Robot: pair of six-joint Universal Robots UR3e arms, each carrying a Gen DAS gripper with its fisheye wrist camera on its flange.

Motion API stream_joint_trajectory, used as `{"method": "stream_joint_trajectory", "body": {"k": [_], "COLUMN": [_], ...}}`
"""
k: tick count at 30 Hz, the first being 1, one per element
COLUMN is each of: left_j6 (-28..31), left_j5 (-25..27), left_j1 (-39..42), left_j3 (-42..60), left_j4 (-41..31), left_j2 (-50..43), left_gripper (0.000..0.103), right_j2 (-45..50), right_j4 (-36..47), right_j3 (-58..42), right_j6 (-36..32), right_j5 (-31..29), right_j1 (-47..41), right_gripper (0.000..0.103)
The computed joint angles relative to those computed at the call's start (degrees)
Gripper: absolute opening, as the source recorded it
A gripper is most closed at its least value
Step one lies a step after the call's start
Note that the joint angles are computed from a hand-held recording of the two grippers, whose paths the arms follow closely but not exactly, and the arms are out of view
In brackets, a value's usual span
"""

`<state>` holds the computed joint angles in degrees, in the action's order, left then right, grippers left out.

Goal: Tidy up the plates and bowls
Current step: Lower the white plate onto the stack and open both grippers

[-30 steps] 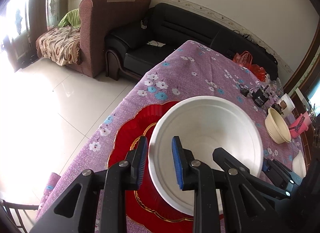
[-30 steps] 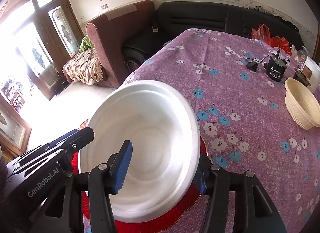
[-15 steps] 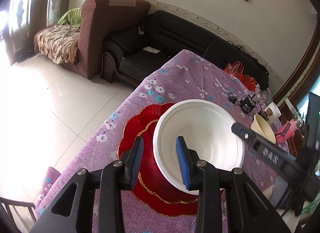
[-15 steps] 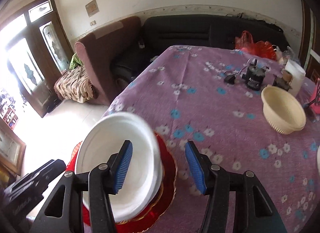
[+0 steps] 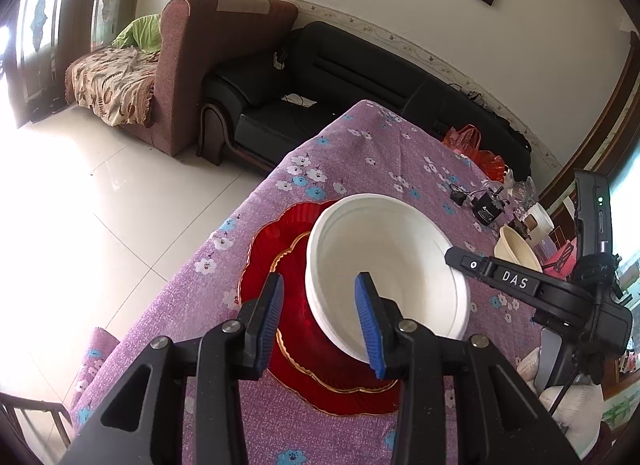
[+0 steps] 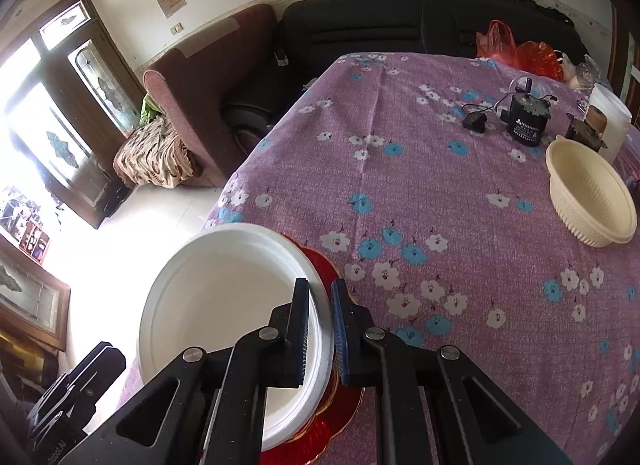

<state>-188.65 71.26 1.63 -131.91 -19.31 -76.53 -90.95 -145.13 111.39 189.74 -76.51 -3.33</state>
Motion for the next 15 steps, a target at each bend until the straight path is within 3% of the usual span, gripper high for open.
{"method": "stream_joint_trajectory", "body": {"k": [8, 11, 15], "left_j6": [-0.9, -2.1, -4.7], "left_j5": [3.0, 8.8, 18.5], "left_j1": [-2.5, -7.4, -17.7], "left_j3": [-1.2, -0.9, 0.5], "left_j4": [-3.2, -2.5, 0.5], "left_j2": [7.2, 9.7, 10.3], "left_gripper": [0.05, 0.058, 0.074], "right_j2": [-4.4, -11.1, -26.2], "right_j4": [0.9, 3.1, 11.1], "right_j3": [4.8, 8.5, 14.0], "right_j6": [-0.4, -1.6, -8.6], "right_j5": [5.4, 9.7, 11.8], "right_j1": [-2.6, -6.6, -13.1], "right_gripper": [0.013, 0.013, 0.018]}}
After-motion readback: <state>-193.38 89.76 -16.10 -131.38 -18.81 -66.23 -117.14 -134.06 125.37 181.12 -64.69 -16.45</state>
